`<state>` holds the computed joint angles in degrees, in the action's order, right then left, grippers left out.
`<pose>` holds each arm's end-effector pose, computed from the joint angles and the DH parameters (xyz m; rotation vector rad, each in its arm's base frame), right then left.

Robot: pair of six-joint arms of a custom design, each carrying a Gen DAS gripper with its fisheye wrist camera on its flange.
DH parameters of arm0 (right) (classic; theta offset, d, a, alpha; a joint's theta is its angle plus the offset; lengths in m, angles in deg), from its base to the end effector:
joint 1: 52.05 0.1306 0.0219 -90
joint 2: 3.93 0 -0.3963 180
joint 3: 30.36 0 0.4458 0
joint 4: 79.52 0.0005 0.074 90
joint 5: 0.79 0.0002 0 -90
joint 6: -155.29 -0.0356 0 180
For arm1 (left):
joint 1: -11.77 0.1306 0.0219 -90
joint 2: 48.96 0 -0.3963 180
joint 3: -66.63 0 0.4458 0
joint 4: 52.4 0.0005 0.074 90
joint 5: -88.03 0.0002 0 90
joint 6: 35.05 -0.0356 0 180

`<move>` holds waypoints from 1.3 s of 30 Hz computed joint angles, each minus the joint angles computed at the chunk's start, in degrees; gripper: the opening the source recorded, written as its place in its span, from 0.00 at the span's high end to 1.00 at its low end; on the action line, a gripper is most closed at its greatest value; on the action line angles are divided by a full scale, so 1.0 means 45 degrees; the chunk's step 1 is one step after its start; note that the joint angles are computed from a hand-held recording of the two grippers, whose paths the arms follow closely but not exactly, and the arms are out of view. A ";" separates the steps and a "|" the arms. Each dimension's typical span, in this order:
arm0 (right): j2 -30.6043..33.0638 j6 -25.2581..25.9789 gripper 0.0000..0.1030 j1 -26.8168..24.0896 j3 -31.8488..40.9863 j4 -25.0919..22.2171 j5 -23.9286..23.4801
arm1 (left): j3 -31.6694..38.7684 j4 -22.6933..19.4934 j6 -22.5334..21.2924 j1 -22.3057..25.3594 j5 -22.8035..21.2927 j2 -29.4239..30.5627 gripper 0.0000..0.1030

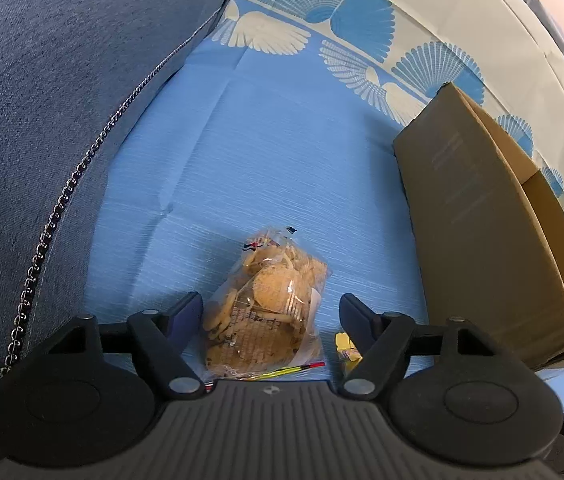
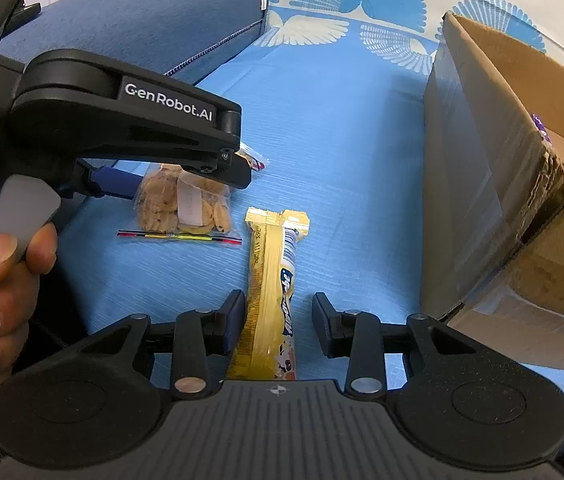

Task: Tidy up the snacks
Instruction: 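Hold the cookie bag in the left gripper and yellow bar in the right gripper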

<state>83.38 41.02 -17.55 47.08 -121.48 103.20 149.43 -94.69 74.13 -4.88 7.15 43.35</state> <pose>0.4250 0.2810 0.3646 -0.1145 2.4418 0.1535 0.5203 -0.1620 0.3670 0.0139 2.5173 -0.4590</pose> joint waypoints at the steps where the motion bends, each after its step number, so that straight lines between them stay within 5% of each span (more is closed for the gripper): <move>1: 0.0004 0.0022 0.68 0.0022 0.0008 0.0000 0.0046 | -0.0012 0.0006 -0.0050 0.0008 0.0036 -0.0004 0.28; 4: -0.0002 0.0037 0.80 0.0071 0.0012 0.0043 0.0134 | 0.0004 -0.0021 -0.0244 -0.0038 0.0040 0.0005 0.36; 20: -0.0231 -0.0142 0.81 0.0171 -0.0209 0.0298 0.0331 | -0.0131 0.0290 -0.0617 -0.0145 0.0005 -0.0117 0.43; 39: -0.1088 0.0557 0.81 0.0459 -0.0877 0.1858 0.0960 | -0.1610 0.3068 0.1139 0.0500 0.0763 -0.1620 0.44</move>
<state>78.48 43.52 -15.48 43.14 -113.12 107.52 142.19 -80.88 79.26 -2.63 10.58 36.07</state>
